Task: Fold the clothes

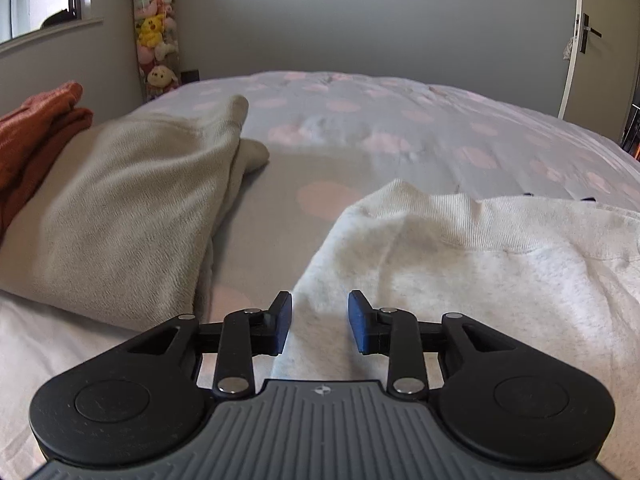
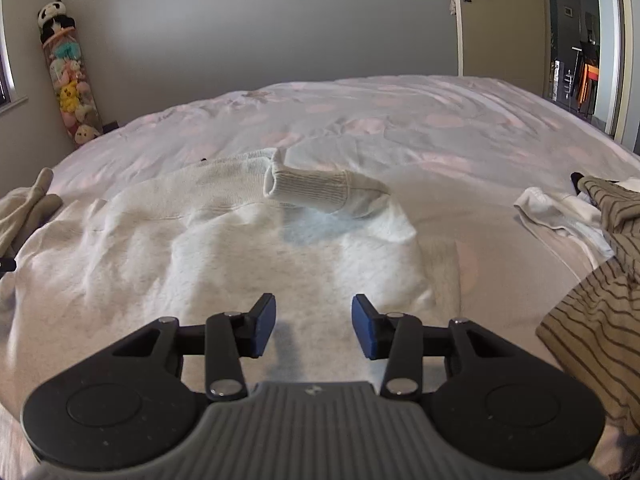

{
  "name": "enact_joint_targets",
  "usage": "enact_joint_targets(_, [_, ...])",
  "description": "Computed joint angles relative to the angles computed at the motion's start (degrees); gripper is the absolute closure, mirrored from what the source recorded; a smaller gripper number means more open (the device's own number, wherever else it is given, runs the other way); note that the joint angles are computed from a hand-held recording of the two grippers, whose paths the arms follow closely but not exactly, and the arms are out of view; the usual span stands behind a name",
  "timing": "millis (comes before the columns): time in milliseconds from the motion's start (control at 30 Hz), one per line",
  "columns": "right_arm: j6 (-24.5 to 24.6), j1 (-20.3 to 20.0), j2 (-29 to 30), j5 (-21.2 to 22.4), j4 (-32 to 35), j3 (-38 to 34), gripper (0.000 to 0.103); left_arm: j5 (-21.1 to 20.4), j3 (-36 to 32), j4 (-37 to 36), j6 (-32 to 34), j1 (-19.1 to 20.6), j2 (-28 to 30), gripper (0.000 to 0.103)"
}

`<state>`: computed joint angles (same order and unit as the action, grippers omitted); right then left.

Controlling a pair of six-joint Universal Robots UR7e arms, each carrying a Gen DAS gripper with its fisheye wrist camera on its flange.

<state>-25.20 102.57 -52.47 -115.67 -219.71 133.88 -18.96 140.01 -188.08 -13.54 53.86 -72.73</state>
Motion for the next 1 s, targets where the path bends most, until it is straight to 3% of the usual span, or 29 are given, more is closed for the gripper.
enact_joint_targets(100, [2.0, -0.3, 0.3, -0.6, 6.8, -2.8, 0.073, 0.7, -0.6, 0.5, 1.3, 0.7, 1.1, 0.074])
enact_joint_targets(333, [4.2, -1.3, 2.7, -1.8, 13.8, -11.3, 0.074, 1.6, -1.3, -0.7, 4.1, 1.6, 3.1, 0.067])
enact_joint_targets(700, [10.9, -2.6, 5.4, -6.4, 25.3, -24.4, 0.073, -1.6, -1.9, -0.7, 2.6, 3.5, 1.7, 0.06])
enact_joint_targets(867, [13.4, -3.2, 4.8, -6.6, 27.8, -24.8, 0.075, -2.4, -1.6, -0.3, 1.3, 3.8, 0.4, 0.055])
enact_joint_targets(1000, [12.2, -1.9, 1.5, -6.0, 25.1, -20.5, 0.066, -1.2, -0.5, -2.9, 3.0, 1.7, -0.8, 0.06])
